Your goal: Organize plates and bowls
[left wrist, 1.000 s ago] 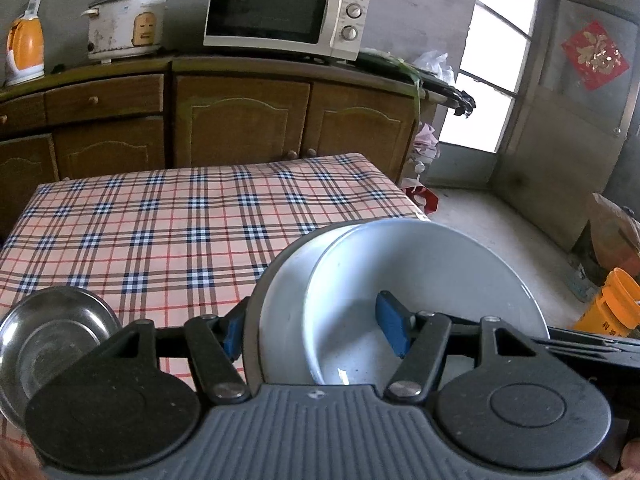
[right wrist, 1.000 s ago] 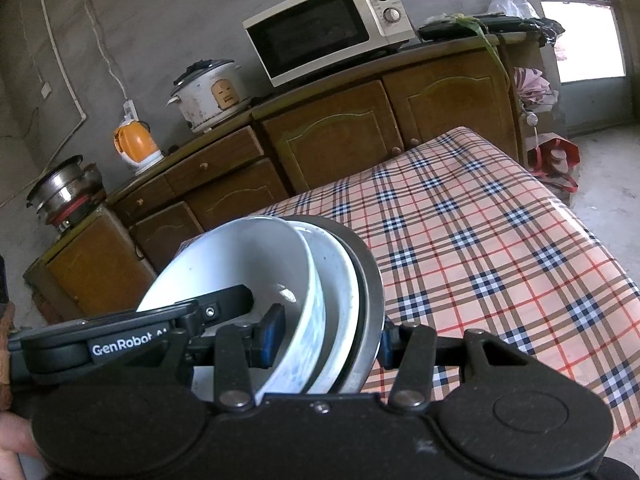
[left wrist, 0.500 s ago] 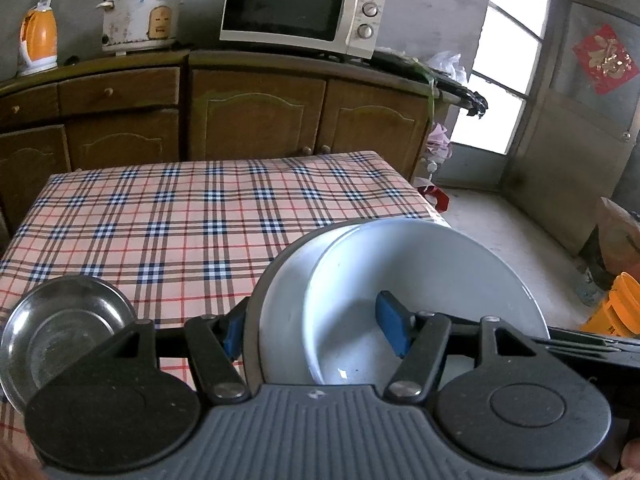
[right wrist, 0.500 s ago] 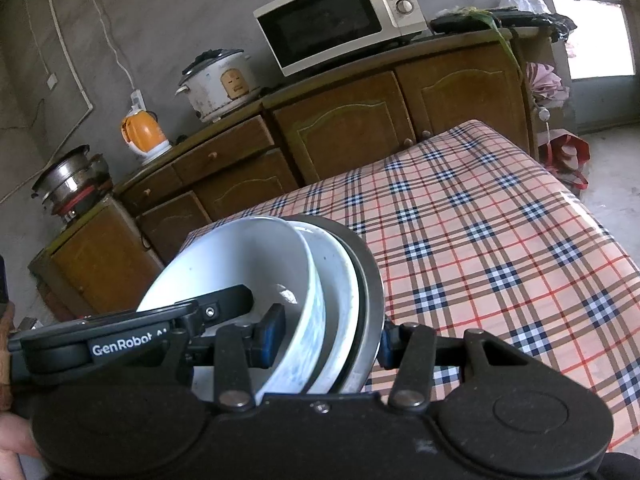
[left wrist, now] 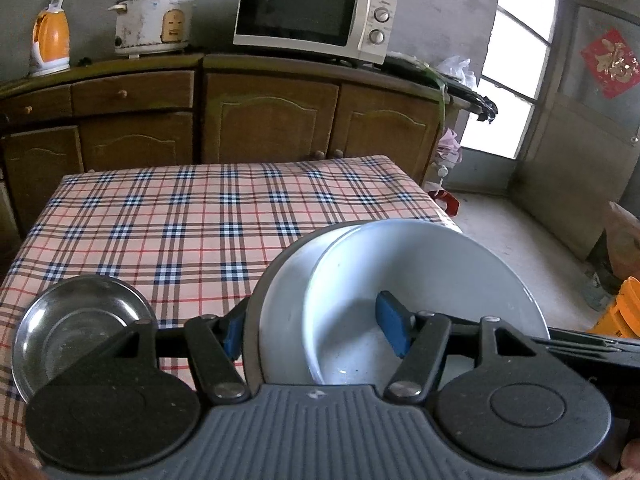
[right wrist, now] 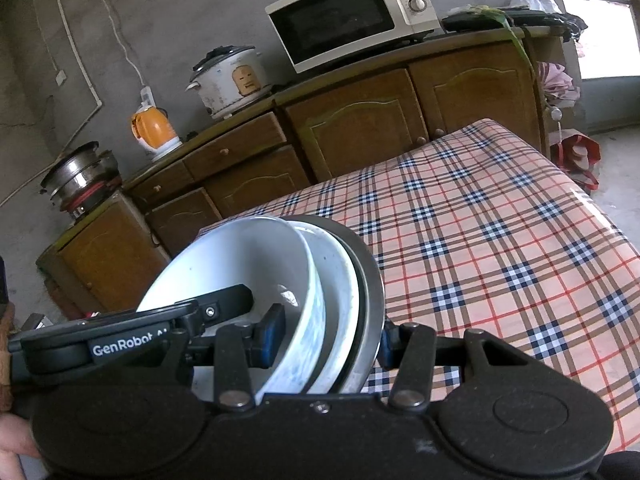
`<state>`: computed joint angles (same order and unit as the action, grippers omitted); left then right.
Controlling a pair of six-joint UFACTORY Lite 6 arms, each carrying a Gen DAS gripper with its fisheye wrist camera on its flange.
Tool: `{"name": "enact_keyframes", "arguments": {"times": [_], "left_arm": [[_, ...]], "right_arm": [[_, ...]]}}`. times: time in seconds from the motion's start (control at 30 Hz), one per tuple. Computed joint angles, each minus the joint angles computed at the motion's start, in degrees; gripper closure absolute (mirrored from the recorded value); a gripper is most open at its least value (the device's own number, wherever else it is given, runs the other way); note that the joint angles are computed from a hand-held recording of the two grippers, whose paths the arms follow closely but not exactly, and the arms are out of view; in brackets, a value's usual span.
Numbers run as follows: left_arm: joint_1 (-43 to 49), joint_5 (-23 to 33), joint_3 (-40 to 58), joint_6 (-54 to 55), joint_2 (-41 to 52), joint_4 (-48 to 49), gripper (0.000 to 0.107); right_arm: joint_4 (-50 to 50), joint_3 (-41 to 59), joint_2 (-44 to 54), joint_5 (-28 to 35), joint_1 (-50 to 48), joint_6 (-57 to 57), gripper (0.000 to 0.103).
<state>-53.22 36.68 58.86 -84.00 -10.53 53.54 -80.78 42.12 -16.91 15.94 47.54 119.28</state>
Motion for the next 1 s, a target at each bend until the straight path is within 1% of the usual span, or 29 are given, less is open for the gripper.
{"name": "enact_keyframes", "arguments": {"times": [1.0], "left_arm": [[1.97, 3.91, -5.52, 1.82, -8.54, -1.66, 0.041]], "right_arm": [[-5.04, 7.78, 8.87, -0.46, 4.19, 4.91, 0.047]]}}
